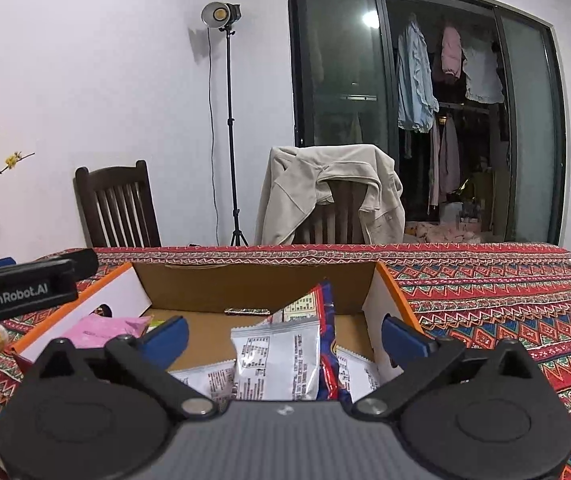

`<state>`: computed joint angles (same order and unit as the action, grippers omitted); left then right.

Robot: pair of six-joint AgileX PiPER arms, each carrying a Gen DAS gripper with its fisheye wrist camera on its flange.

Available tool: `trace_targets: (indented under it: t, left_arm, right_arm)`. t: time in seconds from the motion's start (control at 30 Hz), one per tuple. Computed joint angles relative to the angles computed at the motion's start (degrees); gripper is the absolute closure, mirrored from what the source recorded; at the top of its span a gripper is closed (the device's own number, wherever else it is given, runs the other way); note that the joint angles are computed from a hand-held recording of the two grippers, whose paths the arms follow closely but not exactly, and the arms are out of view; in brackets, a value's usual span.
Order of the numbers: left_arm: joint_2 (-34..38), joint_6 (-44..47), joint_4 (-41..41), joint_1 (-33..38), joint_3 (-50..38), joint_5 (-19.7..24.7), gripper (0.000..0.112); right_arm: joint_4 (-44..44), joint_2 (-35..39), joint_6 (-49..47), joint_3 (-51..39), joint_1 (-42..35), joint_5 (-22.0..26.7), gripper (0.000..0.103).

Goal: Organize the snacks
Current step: 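Open both tools to drop the packets into the box, then move both tools back from the box to the snack pile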

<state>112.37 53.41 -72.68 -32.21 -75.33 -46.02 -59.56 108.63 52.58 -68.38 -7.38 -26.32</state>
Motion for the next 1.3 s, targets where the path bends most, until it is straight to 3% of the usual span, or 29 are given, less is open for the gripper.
trace_targets:
  t: [0.3, 0.53, 0.9, 1.17, 1.3]
  left_arm:
    - [-2.7, -1.3, 0.5, -1.2, 2.0, -1.1, 0.009]
    - [-8.2, 2.2, -4.9, -3.0, 3.4, -0.1, 0.009]
    - [-17.7, 2.5, -6.6, -8.9, 16.8, -1.2, 0.009]
    - [-20.3, -1.2, -8.1, -11.1, 26.4, -2.3, 0.009]
    - [-18.7, -4.9, -6.8, -10.0, 28.8, -1.2, 0.009]
  right_arm:
    - [2.4, -2.0, -2.2, 2.3, -0.8, -1.3, 0.000]
    - [-10.7, -6.2, 11.4, 2.7, -3.1, -3.3, 0.000]
    - [-12.3, -15.8, 8.6, 14.6, -7.8, -6.8, 0.000]
    - [-16.1, -17.1, 8.6, 21.8, -14.4, -11.9, 0.000]
    - [-17.4, -15.9, 6.6, 23.6, -15.0, -10.6, 0.000]
